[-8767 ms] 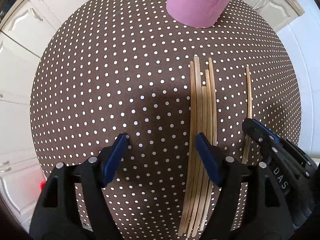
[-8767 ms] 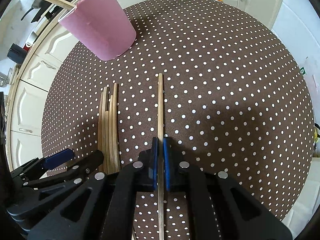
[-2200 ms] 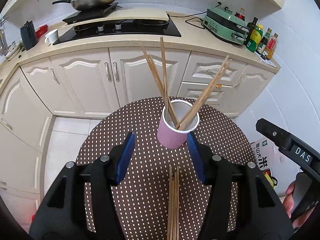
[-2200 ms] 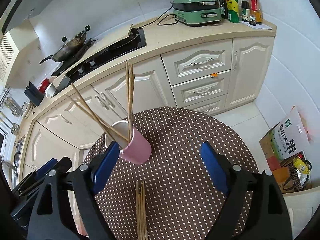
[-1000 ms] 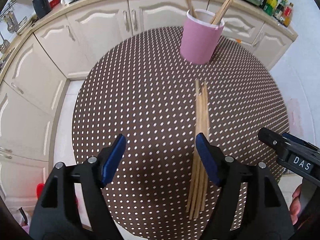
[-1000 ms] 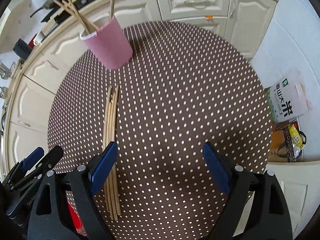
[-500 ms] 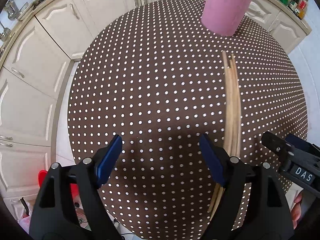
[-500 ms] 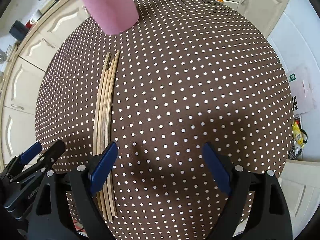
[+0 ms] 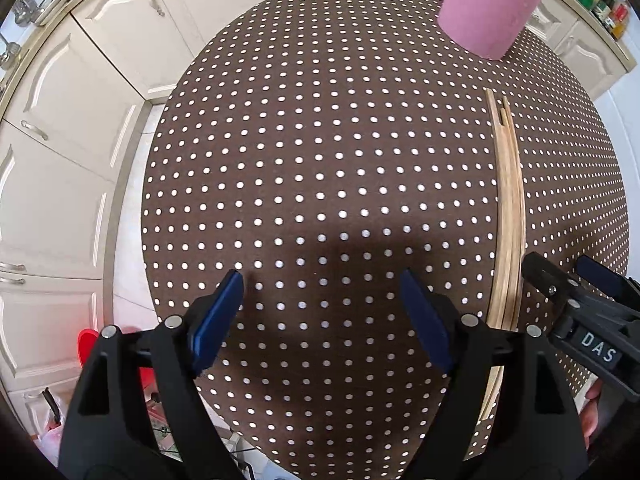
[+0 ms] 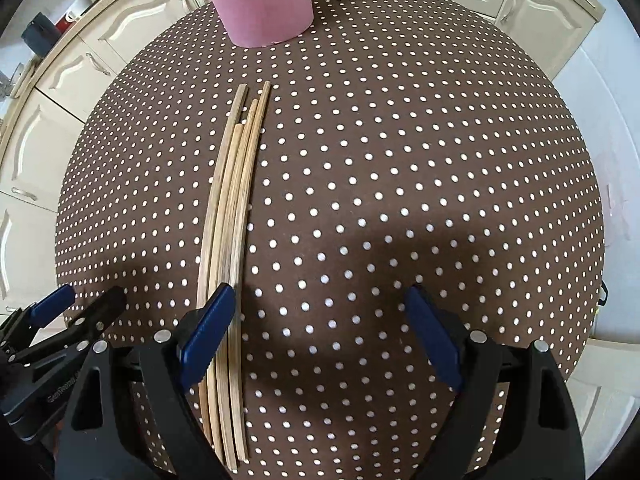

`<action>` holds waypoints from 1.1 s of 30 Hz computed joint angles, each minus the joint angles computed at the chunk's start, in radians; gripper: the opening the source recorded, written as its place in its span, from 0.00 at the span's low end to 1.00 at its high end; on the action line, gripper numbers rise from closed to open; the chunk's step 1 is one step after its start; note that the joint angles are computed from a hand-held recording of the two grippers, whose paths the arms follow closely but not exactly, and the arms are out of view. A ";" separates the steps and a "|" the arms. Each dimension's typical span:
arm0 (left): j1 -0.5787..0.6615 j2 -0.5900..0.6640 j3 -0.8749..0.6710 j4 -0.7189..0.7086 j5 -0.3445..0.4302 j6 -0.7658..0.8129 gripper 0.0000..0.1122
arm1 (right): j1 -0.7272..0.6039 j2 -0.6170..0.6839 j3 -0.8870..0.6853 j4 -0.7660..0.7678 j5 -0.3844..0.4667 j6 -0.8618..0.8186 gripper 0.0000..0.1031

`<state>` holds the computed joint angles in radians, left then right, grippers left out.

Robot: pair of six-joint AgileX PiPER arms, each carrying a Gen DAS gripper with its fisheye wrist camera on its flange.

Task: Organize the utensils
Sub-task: 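Lower both grippers to the bundle and close each on one chopstick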

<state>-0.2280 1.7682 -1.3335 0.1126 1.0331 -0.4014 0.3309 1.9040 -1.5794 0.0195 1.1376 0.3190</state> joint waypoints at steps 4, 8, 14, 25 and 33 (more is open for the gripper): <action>0.050 -0.004 0.000 -0.018 -0.003 0.051 0.71 | 0.030 0.011 0.009 -0.031 -0.039 0.049 0.91; 0.087 0.009 -0.025 -0.037 0.005 0.094 0.71 | 0.041 0.040 -0.020 -0.043 -0.049 0.076 0.91; 0.114 0.061 -0.106 -0.061 0.034 0.145 0.71 | 0.003 0.109 -0.138 -0.039 0.013 0.048 0.85; 0.101 0.147 -0.248 -0.101 0.077 0.188 0.71 | 0.031 0.211 -0.307 -0.067 0.018 -0.064 0.34; 0.079 0.256 -0.435 -0.161 0.167 0.244 0.71 | -0.115 0.280 -0.400 0.198 0.037 -0.173 0.05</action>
